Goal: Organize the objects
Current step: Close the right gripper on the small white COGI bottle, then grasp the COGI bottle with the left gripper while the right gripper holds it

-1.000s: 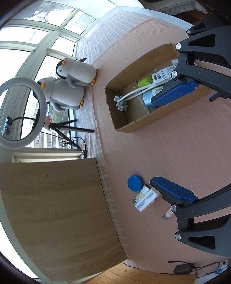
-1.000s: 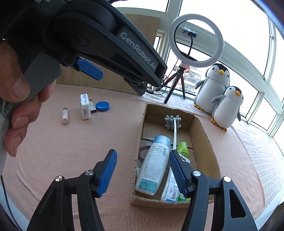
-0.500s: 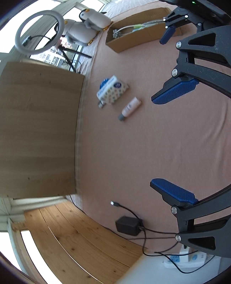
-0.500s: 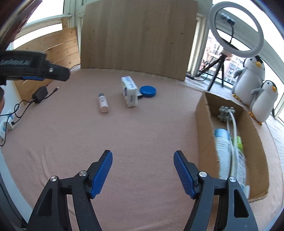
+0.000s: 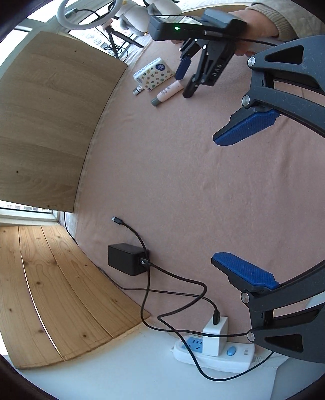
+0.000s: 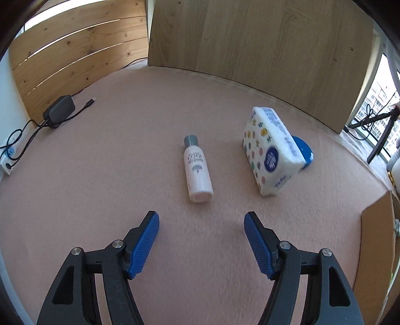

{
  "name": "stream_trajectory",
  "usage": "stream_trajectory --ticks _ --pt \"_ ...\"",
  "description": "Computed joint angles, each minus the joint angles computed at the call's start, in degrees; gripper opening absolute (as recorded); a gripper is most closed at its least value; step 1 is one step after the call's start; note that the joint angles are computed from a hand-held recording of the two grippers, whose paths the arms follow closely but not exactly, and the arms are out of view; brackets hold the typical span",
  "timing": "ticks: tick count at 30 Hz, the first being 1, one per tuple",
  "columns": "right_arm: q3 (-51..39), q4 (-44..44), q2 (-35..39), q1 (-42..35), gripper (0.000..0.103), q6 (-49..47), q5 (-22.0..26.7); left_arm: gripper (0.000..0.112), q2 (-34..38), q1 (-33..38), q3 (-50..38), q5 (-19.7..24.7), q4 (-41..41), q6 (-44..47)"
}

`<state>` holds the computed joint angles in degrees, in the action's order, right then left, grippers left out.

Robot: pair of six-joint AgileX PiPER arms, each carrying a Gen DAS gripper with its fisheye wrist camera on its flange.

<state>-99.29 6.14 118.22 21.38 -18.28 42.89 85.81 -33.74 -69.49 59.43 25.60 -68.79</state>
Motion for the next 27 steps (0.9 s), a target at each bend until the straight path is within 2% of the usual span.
stream_trajectory --ticks 1,2,3,4,7,9,16,17,19,22,27 --pt "-2.2 0.4 1.3 0.2 0.057 -0.7 1.0 0.09 -0.4 0.0 0.6 -0.2 -0.2 -0.3" --pt "-3.6 1.0 2.0 0.3 0.043 -1.3 1.6 0.09 -0.7 0.2 1.3 -0.6 -0.5 -0.5" --pt "-4.9 1.0 2.6 0.5 0.023 -1.6 2.4 0.09 -0.8 0.5 1.8 -1.1 -0.9 -0.4" --pt "-5.7 0.4 2.9 0.8 0.019 -1.3 2.9 0.09 -1.0 0.9 2.4 -1.9 -1.4 -0.3" --pt "-4.5 0.2 2.1 1.6 0.018 -0.4 3.1 0.09 -0.6 2.1 3.0 -5.1 -4.3 1.2" --pt "0.4 0.5 -0.7 2.6 0.018 0.3 1.4 0.09 0.4 2.9 3.2 -8.4 -7.4 3.1" --pt "27.7 2.2 -18.5 9.2 0.018 2.3 -7.9 0.089 5.4 0.5 3.1 -15.4 -17.1 8.1" --pt "31.3 1.6 -21.2 10.3 0.018 3.4 -9.1 0.087 5.9 -0.1 3.1 -15.9 -18.3 8.6" --pt "37.6 -0.6 -25.8 12.6 0.018 6.5 -11.8 0.077 7.5 -1.4 2.2 -16.3 -20.5 10.1" --pt "42.9 -4.8 -29.7 15.0 0.018 10.5 -15.1 0.065 9.7 -2.9 0.7 -17.1 -23.8 13.2" --pt "44.7 -0.3 -30.5 14.0 0.018 6.3 -16.9 0.061 12.5 -4.5 -2.4 -16.8 -23.7 14.4"
